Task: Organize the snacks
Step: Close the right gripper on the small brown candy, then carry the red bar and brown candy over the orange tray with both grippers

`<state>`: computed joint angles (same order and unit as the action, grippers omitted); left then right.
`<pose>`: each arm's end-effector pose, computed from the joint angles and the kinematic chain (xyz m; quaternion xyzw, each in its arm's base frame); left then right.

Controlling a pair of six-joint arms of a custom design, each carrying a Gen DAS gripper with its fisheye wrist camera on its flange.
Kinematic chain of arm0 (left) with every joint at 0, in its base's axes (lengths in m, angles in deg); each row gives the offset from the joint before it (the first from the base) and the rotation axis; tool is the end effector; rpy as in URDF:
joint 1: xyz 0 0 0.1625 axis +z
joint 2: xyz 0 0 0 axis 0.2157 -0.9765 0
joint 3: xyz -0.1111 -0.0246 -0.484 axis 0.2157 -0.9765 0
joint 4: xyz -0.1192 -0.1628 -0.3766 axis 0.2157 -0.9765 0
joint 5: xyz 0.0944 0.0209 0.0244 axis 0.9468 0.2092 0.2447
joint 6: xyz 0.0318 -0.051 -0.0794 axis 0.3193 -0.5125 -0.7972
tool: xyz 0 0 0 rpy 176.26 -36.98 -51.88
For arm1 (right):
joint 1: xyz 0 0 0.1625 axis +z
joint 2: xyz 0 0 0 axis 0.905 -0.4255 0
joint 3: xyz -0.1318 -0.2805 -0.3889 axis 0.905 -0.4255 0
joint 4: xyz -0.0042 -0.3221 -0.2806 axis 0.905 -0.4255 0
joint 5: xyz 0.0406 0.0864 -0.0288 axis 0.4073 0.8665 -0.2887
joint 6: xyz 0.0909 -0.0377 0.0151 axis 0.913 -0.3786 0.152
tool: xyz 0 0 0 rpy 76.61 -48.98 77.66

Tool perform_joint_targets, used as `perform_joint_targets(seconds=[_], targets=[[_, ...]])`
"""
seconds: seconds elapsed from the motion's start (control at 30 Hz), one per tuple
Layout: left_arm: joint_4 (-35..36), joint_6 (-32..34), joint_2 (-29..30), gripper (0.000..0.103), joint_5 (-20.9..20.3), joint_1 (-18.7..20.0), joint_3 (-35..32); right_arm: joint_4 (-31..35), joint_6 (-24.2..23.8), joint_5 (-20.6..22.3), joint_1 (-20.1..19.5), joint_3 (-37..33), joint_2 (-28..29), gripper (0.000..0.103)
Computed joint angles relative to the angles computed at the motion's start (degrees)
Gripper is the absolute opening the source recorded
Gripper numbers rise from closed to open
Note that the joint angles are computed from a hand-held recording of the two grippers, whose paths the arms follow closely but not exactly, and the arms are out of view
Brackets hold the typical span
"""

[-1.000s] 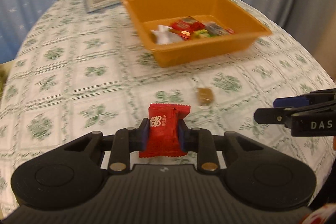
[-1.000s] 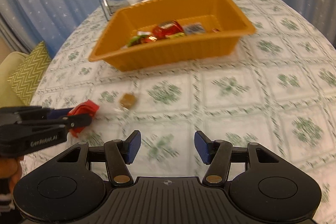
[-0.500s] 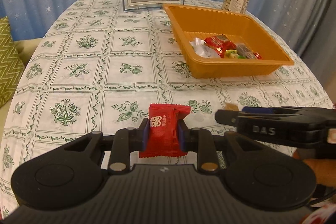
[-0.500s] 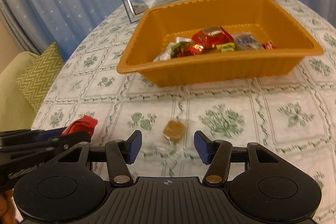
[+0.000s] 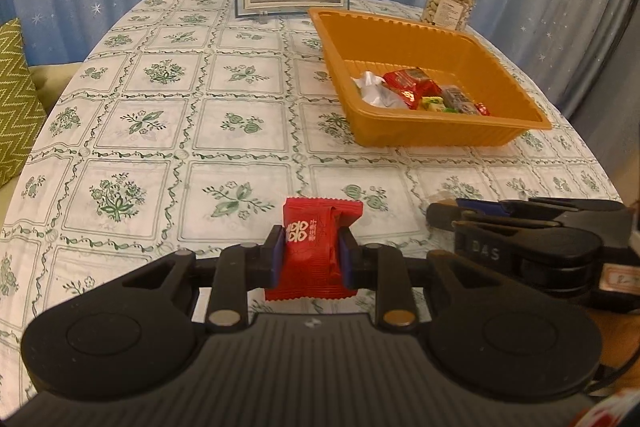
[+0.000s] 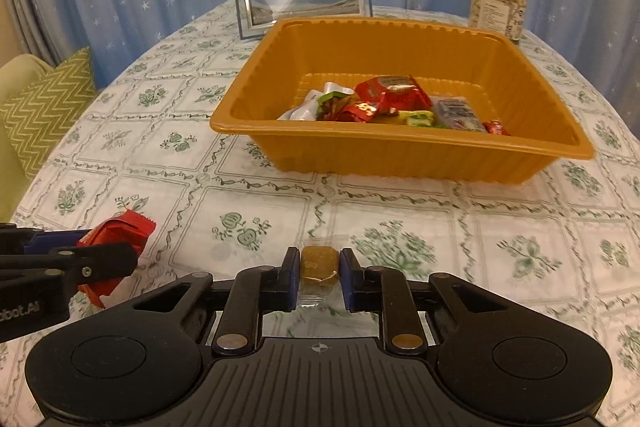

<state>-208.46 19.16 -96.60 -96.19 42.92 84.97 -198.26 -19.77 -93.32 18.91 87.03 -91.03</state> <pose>-0.2887 -0.7852 -0.0222 0.1003 0.8856 -0.3417 0.2981 0.0201 -0.8413 0.2072 0.2610 -0.9006 0.2592 0.2314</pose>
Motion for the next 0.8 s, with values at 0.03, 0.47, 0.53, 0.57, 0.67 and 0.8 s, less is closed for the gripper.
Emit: perform_joint_targets(seconds=[0.03, 0.47, 0.53, 0.57, 0.67, 0.8], targets=[[0.1, -0.3, 0.0, 0.025, 0.0, -0.2, 0.1, -0.1, 0.3, 0.1, -0.1, 0.7, -0.7, 0.021], [3.1, -7.3, -0.8, 0.025, 2.7, -5.4, 4.4, -1.6, 3.0, 2.4, -1.6, 11.6, -12.0, 0.021], [3.5, -8.2, -1.0, 0.025, 3.0, -6.3, 5.0, -1.8, 3.2, 2.9, -1.9, 13.1, -13.6, 0.021], [3.8, -8.7, -1.1, 0.025, 3.2, -6.7, 5.3, -1.9, 3.2, 3.1, -2.0, 13.8, -14.3, 0.021], [4.2, -10.2, -1.3, 0.025, 3.7, -7.9, 6.3, -2.3, 3.1, 3.6, -2.4, 15.6, -16.3, 0.021], [4.8, -11.7, -1.5, 0.025, 4.2, -9.3, 7.1, -2.6, 3.1, 4.3, -3.0, 17.7, -18.6, 0.021]])
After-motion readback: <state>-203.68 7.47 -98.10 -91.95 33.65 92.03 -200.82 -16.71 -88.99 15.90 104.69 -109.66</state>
